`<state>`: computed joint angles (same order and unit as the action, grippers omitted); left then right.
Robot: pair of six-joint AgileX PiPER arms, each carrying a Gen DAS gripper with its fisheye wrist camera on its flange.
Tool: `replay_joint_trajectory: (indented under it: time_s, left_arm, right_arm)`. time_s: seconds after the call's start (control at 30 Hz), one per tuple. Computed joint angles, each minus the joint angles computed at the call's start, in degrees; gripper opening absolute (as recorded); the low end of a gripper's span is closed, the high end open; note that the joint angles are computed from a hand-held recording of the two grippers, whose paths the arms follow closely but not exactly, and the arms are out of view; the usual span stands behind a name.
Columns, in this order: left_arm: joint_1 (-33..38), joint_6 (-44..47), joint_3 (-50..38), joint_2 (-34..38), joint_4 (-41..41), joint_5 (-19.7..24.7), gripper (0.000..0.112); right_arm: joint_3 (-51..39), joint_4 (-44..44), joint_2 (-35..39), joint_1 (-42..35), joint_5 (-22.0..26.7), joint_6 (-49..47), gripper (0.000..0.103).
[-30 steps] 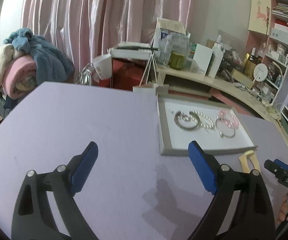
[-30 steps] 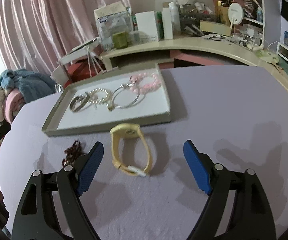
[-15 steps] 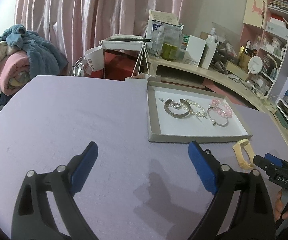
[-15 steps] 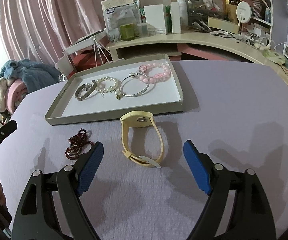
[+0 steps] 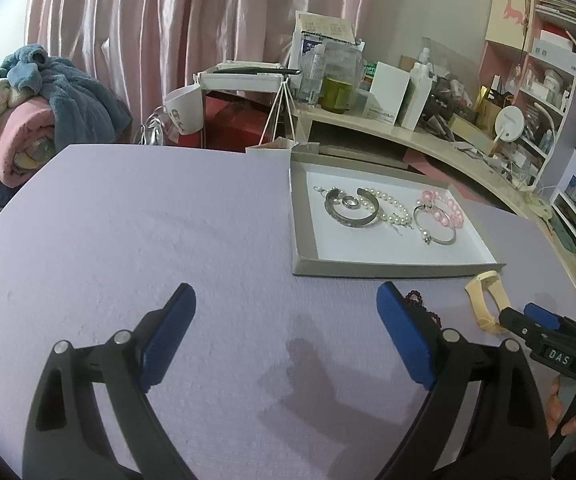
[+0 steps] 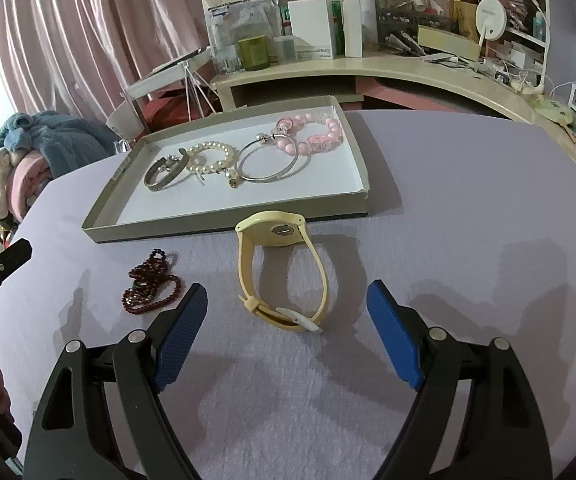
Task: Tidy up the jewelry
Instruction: 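Move the right tool to the yellow watch and grasp its strap, then grasp the dark red bead bracelet with the left tool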
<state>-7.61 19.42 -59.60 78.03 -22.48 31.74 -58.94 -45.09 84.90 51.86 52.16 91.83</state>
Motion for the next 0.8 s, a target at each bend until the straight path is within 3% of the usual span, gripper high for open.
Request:
replay_joint_trajectory:
  time_s: [0.5,0.53,0.57,0.6,0.63,0.7,0.8]
  left_arm:
    - [-0.8,-0.2,0.5,0.1,0.3,0.2,0.092]
    - [-0.9,-0.2,0.4,0.3,0.3,0.2,0.092]
    - [-1.0,-0.2,0.4,0.3,0.3,0.2,0.092]
    - [-1.2,-0.2,0.4,0.3,0.3,0.2,0.092]
    - [-1.1,0.1,0.4,0.4,0.1,0.2,0.092]
    - [-1.7,0.2,0.1,0.7,0.1,0.4,0.092]
    - [-3.0,1.1,-0.5,1.4,-0.2,0.7,0.092]
  right_arm:
    - [-7.4,3.7,7.0,-4.5,0.0,-10.7,0.085]
    - [-7.3,4.0,7.0,-4.7,-0.3,-11.0,0.081]
    - [-7.0,4.7,7.0,-4.9,-1.0,-11.7,0.061]
    - [-7.2,5.2,7.2,-5.0,-0.7,-12.5,0.048]
    - [-6.5,5.0,6.7,-5.0,-1.5,-12.2,0.042]
    - [-4.4,5.2,4.8,-5.2,-3.9,-10.7,0.040]
    - [-3.0,3.5,3.1,-4.3,-3.7,-7.5,0.039]
